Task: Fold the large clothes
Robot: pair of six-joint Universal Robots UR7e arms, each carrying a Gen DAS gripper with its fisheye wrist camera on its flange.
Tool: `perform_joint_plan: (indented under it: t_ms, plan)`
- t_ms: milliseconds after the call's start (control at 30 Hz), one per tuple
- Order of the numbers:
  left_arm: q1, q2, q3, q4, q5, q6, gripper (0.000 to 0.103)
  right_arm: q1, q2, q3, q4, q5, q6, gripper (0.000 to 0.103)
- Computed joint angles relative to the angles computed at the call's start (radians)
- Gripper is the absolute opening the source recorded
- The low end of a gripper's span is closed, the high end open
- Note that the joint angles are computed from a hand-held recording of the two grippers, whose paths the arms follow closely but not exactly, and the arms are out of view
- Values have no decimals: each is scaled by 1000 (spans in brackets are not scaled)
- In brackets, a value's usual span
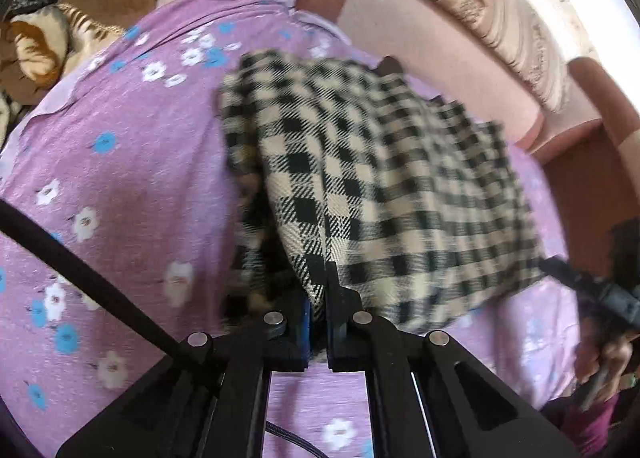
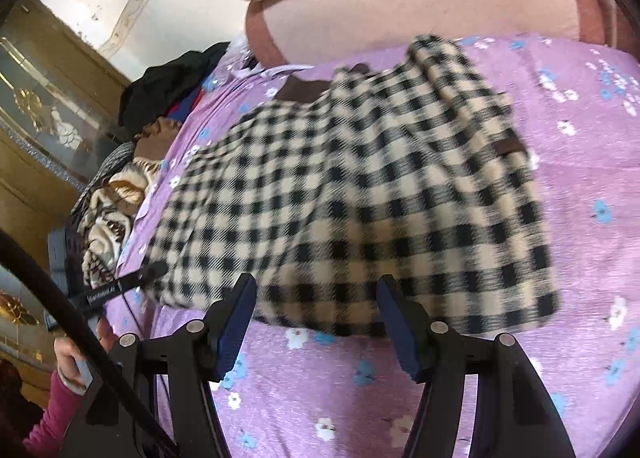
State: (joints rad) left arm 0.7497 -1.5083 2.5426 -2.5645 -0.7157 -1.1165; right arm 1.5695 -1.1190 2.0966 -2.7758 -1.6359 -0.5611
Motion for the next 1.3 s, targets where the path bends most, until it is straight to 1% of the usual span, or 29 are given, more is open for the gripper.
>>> perform_joint_plan:
  t_ms: [33, 67, 100, 133, 167, 200, 233, 267, 300, 333, 367, 433, 533, 567, 600, 633, 667, 733, 800, 867, 900, 967, 1000, 1067, 1100, 1133, 1167, 1233, 1300]
  plan:
    - [30, 4, 4, -40, -31, 18, 6, -1, 5, -7, -8, -14, 7, 67]
    - [45, 1, 16, -84, -41, 29, 7, 0, 12, -13, -18, -31, 18, 67]
    - [57, -4, 19, -95, -47, 11, 16, 3, 23, -21, -41, -65, 28, 67]
    - [66, -12, 12, -73, -48, -17, 32, 7, 30, -25, -67, -91, 25, 67]
    - [59, -25, 9, -49, -32, -37, 36, 11, 36, -26, -102, -121, 16, 67]
    - [49, -30, 12, -58, -14, -39, 41, 20, 47, -28, -163, -177, 1, 67]
    - [35, -39, 12, -43, 6, -51, 51, 26, 59, -33, -223, -233, -9, 67]
    - [9, -51, 12, -3, 47, -85, 58, 25, 70, -43, -256, -267, -4, 68]
    - [-5, -52, 8, 16, 75, -100, 66, 17, 78, -58, -268, -289, 14, 69]
    - [-24, -50, 9, 37, 111, -118, 70, 2, 80, -74, -259, -290, 30, 70]
    - [-26, -42, 3, 44, 117, -115, 70, -17, 83, -93, -236, -275, 48, 70]
    - [-5, -21, -13, 35, 95, -87, 70, -37, 94, -121, -205, -264, 59, 70]
    - [27, 19, -35, 52, 66, -83, 70, -38, 118, -136, -212, -282, -2, 70]
    - [44, 42, -57, 83, 56, -84, 70, -35, 135, -138, -241, -304, -37, 64]
    - [56, 53, -70, 118, 47, -90, 70, -33, 142, -144, -231, -311, -32, 51]
    - [66, 66, -82, 133, 40, -92, 70, -45, 139, -152, -180, -282, -21, 14]
    - [71, 77, -86, 127, 33, -88, 70, -50, 133, -151, -146, -271, -9, 8]
    - [67, 82, -86, 122, 31, -87, 70, -42, 111, -120, -173, -299, -45, 7]
    - [53, 78, -91, 162, 50, -93, 70, -39, 75, -99, -177, -295, -81, 7]
    - [46, 82, -110, 260, 91, -147, 70, -45, 82, -111, -180, -320, -71, 7]
    - [49, 84, -117, 279, 93, -162, 70, -51, 90, -113, -174, -327, -57, 7]
    - [56, 76, -111, 244, 79, -163, 70, -52, 104, -119, -161, -331, -21, 9]
    - [53, 66, -103, 224, 81, -162, 70, -46, 107, -119, -176, -339, -5, 13]
    - [27, 46, -79, 187, 112, -170, 70, -30, 102, -118, -202, -339, 6, 38]
    - [15, 43, -78, 203, 129, -177, 70, -22, 84, -102, -234, -308, 3, 44]
    - [6, 47, -83, 225, 145, -185, 71, -16, 71, -90, -258, -280, 1, 54]
    - [-2, 57, -93, 260, 162, -199, 71, -6, 64, -80, -281, -246, 0, 56]
    - [-2, 80, -116, 308, 175, -218, 72, 20, 76, -92, -277, -196, -16, 56]
    - [9, 103, -130, 315, 168, -215, 72, 46, 121, -124, -274, -200, -26, 56]
